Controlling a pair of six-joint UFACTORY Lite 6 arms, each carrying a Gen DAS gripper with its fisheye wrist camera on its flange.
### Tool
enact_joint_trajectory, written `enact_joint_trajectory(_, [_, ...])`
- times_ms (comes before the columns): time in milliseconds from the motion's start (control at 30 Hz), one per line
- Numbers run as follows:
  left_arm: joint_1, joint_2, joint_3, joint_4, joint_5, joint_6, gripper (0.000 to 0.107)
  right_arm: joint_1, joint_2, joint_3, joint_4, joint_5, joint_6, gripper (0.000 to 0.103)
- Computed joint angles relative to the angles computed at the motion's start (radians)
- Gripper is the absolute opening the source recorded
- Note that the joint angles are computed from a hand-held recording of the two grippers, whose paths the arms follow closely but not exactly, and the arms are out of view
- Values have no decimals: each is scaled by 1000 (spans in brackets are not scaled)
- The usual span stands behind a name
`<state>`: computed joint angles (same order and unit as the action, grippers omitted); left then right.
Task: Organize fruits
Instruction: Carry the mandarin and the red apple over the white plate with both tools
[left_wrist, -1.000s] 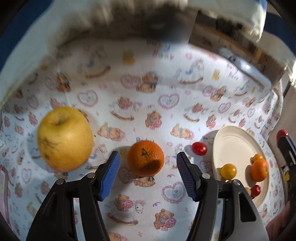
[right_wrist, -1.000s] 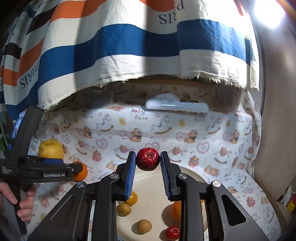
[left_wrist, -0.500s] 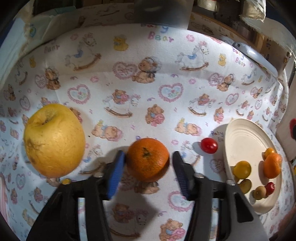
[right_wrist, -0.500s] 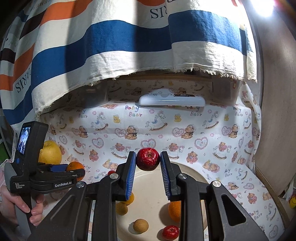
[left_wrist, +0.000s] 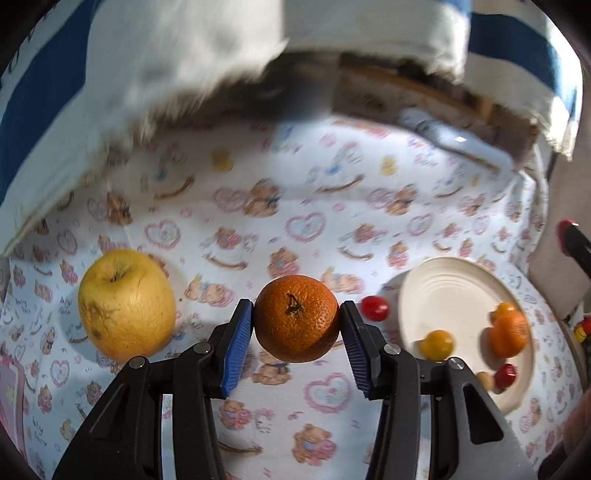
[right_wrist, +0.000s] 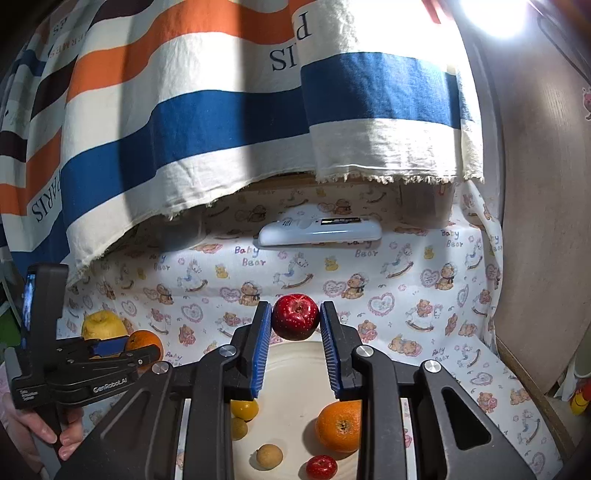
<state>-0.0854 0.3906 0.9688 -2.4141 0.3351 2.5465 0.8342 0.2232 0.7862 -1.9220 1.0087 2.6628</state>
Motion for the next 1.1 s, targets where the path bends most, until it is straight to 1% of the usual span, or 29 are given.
enact_joint_trajectory(100, [-5, -62, -37, 111, 20, -90, 47, -7, -22, -15, 2, -4, 1, 28])
enact_joint_trajectory(167, [-3, -112, -77, 128, 37, -84, 47, -20, -37, -25, 3, -11, 5, 28])
enact_joint_trajectory(200, [-20, -126, -87, 103, 37, -59, 47, -27, -41, -29, 1, -15, 8, 28])
enact_joint_trajectory(233, [-27, -137, -93, 111, 40, -63, 47, -37, -43, -32, -1, -20, 12, 28])
enact_joint_trajectory(333, [-57, -119, -57, 199, 29, -169, 47, -74, -41, -38, 1, -26, 7, 28])
enact_joint_trajectory(433, [-117, -62, 22, 239, -28, -252, 47, -139, -49, -57, -28, -70, 43, 28])
enact_joint_trajectory(467, [-138, -47, 44, 231, -43, -250, 47, -156, -51, -61, -39, -85, 54, 28])
enact_joint_trajectory(567, [-188, -12, 83, 119, -69, -152, 47, -200, -58, -75, -67, -120, 81, 28])
enact_joint_trajectory(733, [-232, 73, 165, 138, -76, -192, 47, -244, -50, -75, -106, -167, 95, 28])
enact_joint_trajectory(800, [-251, 103, 184, 85, -76, -148, 47, -256, -26, -57, -109, -187, 90, 28])
enact_joint_trajectory(900, [-274, 152, 209, 52, -68, -111, 47, -267, 14, -31, -96, -205, 72, 28])
enact_joint_trajectory(1000, [-295, 181, 213, -28, -84, 1, 47, -291, 39, -12, -88, -237, 66, 28])
enact_joint_trajectory(1033, [-296, 185, 212, -44, -81, 23, 47, -297, 45, -12, -96, -232, 78, 28])
enact_joint_trajectory(1067, [-295, 189, 212, -43, -81, 23, 47, -311, 46, -12, -102, -252, 89, 28])
enact_joint_trajectory(1100, [-291, 192, 216, -7, -80, -12, 47, -322, 45, -13, -107, -268, 97, 28])
